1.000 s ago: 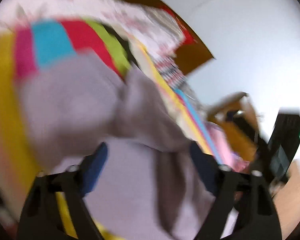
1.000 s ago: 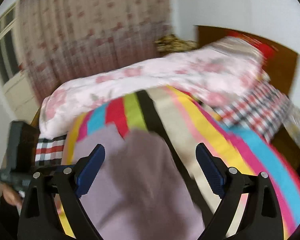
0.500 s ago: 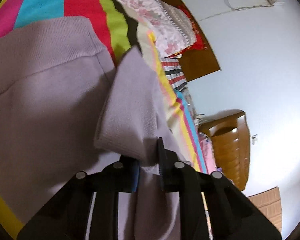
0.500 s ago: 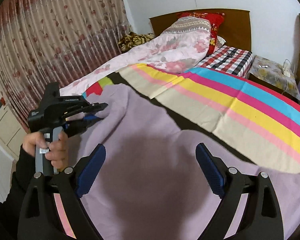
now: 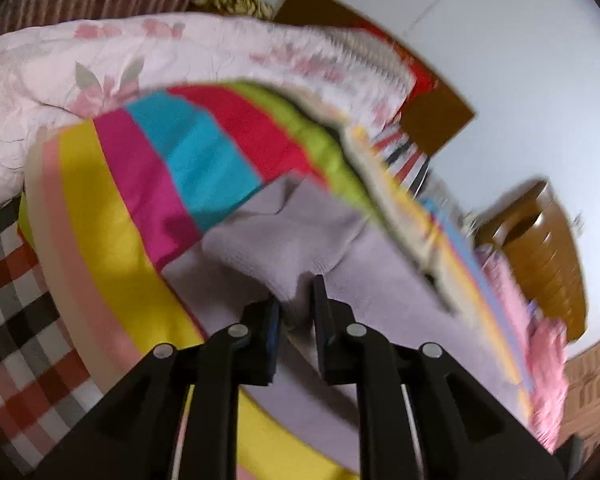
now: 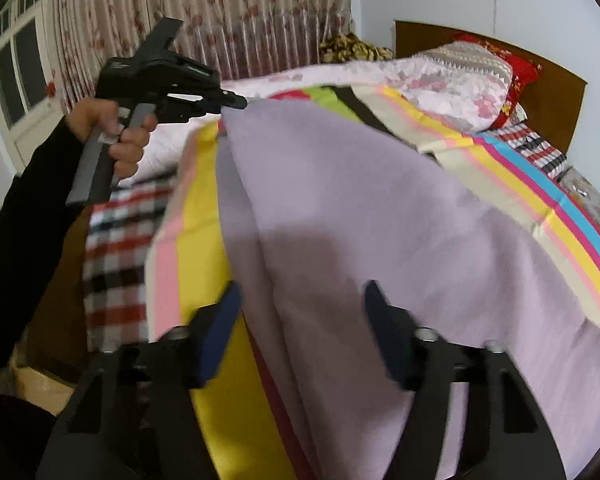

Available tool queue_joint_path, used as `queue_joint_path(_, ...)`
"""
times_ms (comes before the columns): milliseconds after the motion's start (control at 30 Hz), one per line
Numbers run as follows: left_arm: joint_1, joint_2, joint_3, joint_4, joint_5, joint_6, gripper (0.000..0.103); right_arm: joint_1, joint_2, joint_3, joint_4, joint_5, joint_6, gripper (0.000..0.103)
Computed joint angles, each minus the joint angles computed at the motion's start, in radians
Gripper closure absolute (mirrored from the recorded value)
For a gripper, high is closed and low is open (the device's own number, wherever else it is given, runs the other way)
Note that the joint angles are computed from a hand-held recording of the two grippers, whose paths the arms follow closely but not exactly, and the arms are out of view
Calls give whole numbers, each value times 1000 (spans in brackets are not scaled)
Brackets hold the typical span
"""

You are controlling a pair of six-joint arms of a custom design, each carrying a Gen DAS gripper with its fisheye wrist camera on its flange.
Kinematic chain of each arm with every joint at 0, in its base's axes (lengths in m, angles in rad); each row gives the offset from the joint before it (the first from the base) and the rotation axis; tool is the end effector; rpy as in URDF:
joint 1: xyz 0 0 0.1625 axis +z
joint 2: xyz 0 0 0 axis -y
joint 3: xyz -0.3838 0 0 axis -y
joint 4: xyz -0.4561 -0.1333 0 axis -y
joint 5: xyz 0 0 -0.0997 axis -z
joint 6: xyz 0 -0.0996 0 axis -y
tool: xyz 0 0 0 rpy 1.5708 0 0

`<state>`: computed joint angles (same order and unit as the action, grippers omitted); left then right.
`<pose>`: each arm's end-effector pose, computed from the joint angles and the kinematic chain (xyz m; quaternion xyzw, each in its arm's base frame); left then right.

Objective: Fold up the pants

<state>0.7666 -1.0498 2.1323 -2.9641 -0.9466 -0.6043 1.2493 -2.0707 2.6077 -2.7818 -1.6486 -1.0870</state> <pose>-0.2450 -0.5019 0.0461 0.0465 0.9403 -0.3087 0.1358 0.0092 -0.3697 0.2507 0.3403 -0.8796 0.2280 0.2419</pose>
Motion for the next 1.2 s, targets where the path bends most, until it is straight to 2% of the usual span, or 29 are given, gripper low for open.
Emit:
queue_joint_path(67, 11, 28, 6, -21, 7, 44, 80, 3, 4, 8, -20, -40, -9, 54)
queue_joint_path(133, 9, 51, 25, -109, 13, 74, 75, -5, -15, 22, -21, -46, -29, 58)
queue_joint_path(167, 11, 51, 39, -147, -1, 77, 68, -7, -13, 20, -19, -51, -31, 60)
queue_joint_path(233, 18, 59, 47, -203, -19, 57, 66, -7, -12, 25, -37, -60, -40, 65)
queue_joint_path(333, 18, 66, 44, -213, -12, 49, 66, 14, 2, 40, -89, -89, -86, 71)
queue_joint_path(367, 16, 68, 41, -206, -7, 49, 67, 21, 10, 48, -117, -99, -107, 72)
queue_joint_path(433, 11, 70, 29, -184, 2, 47, 72, 34, 33, 70, -207, -117, -165, 85)
queue_joint_path(467, 7, 62, 32, -172, 6, 46, 84, 36, 35, 86, -245, -121, -187, 86)
queue_joint_path(500, 3, 54, 34, -158, 9, 51, 91, 36, 41, 100, -289, -120, -220, 90)
queue_joint_path(533, -2, 48, 34, -154, 10, 62, 91, 37, 40, 105, -308, -119, -239, 95)
queue_joint_path(600, -18, 31, 31, -143, 19, 87, 93, 32, -12, 102, -243, -92, -227, 96)
queue_joint_path(733, -58, -23, 39, -143, 38, 171, 93, 3, -190, 54, 58, 32, -125, 97)
queue_joint_path(800, -63, -48, 39, -92, 50, 173, 92, -15, -230, 31, 167, 76, -109, 96)
queue_joint_path(867, -47, -46, 37, -26, 62, 144, 90, -31, -234, 23, 221, 91, -112, 96)
queue_joint_path(933, -24, -28, 35, 16, 61, 112, 90, -31, -190, 33, 202, 50, -122, 96)
queue_joint_path(1033, -5, 21, 33, 5, 91, 124, 80, -20, -106, 38, 136, -16, -131, 96)
queue_joint_path(1100, -12, 26, 40, -14, 117, 123, 77, -24, -102, 37, 140, -11, -123, 96)
queue_joint_path(1133, -24, 23, 38, 15, 155, 96, 67, -21, -102, 27, 162, -13, -105, 95)
queue_joint_path(1167, -39, 22, 35, 65, 210, 55, 48, -21, -103, 14, 196, -14, -83, 95)
queue_joint_path(1200, -60, 21, 27, 155, 286, -23, 35, -24, -104, 8, 212, -11, -71, 93)
